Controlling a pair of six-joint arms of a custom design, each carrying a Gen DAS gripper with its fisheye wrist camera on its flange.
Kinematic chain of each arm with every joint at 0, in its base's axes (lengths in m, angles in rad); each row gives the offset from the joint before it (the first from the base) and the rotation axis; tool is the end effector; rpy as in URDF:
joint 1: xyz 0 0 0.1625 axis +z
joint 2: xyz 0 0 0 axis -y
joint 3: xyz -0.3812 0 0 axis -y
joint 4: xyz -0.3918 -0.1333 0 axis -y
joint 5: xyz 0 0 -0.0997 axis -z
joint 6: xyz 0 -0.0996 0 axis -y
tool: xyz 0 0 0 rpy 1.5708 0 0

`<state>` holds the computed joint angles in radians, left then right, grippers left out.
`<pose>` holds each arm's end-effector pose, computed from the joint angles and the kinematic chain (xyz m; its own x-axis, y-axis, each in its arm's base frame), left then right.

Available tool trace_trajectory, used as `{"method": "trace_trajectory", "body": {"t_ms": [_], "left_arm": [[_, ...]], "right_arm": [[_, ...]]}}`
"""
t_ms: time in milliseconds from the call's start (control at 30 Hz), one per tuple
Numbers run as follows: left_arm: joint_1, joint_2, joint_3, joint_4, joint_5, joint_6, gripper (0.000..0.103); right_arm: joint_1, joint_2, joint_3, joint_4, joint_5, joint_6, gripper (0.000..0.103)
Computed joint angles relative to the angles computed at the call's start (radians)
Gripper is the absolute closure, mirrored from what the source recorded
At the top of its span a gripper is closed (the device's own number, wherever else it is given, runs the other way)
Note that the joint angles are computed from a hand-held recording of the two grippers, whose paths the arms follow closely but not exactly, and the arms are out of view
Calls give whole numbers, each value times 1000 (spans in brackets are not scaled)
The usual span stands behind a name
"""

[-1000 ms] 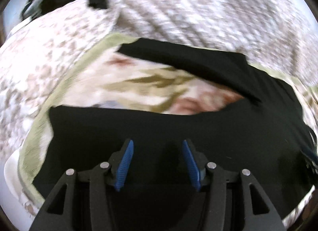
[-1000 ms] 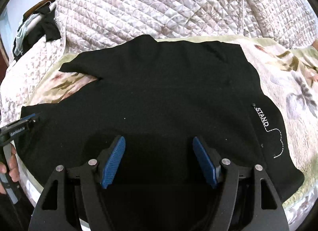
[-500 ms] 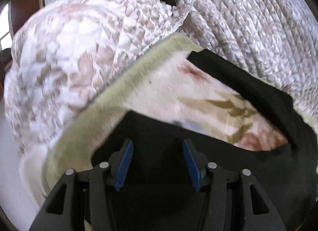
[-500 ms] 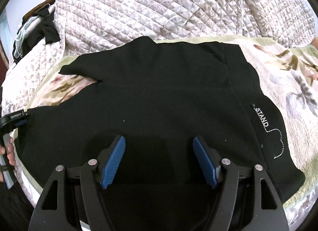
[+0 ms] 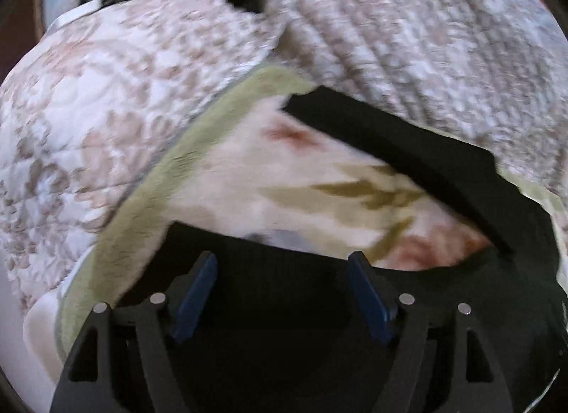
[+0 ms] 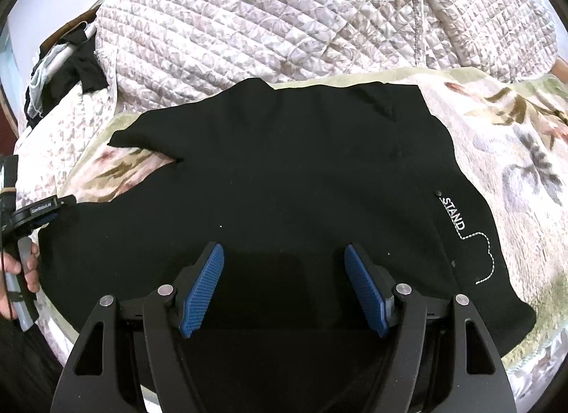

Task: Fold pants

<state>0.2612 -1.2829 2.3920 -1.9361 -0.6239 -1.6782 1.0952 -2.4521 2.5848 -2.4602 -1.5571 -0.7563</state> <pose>-0.2507 -0.2887 0.0669 -0.7476 -0.2647 -0.6092 0.3016 0.6819 -0.6664 0.0121 -0.2707 0.3492 -0.8782 -0.1167 0.4639 -0.3708 0.7786 -0.5062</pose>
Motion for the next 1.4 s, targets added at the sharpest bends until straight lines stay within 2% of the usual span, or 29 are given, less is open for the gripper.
{"method": "trace_trajectory", "body": {"t_ms": [133,267,333,400,500,567,767,933,1033,1100,1167,1200,1233,1267,1300,1400], "left_arm": [[9,77,-32,-169,-22,219,25],[54,153,-86,-367,-59,453,25],[92,193,-127,-455,-52,570,25],[134,241,-183,-535,-36,702,25],[205,307,-271,-646,-34,879,25],[257,355,-345,-677,-44,961,25],[360,492,-517,-703,-31,1071,25],[416,577,-623,-713,-15,1140,25],[445,610,-676,-638,-11,1135,25],[452,628,-678,-669,-5,1171,23],[447,637,-678,-678,10,1184,30],[444,637,-673,-701,-2,1198,45],[438,640,-672,-704,4,1198,73],[431,642,-672,-708,7,1207,85],[423,647,-677,-704,10,1209,98],[397,634,-669,-657,36,1165,99]], "right_arm": [[52,54,-39,6,-41,17,32],[119,165,-111,7,-63,24,32],[149,249,-167,-10,-61,31,32],[190,331,-215,-35,-102,37,32],[225,463,-309,-42,-117,3,32],[244,545,-370,-53,-135,-16,32],[267,784,-529,-125,-189,-74,32],[281,950,-657,-133,-227,-70,32],[283,1033,-720,-150,-278,-67,32],[278,1080,-763,-111,-323,-47,32],[274,1093,-760,-127,-336,-68,32],[279,1091,-749,-146,-347,-81,36],[283,1088,-742,-154,-351,-87,58],[292,1082,-721,-199,-361,-110,87],[299,1083,-712,-223,-372,-120,90],[314,1059,-673,-274,-373,-148,93]]}}
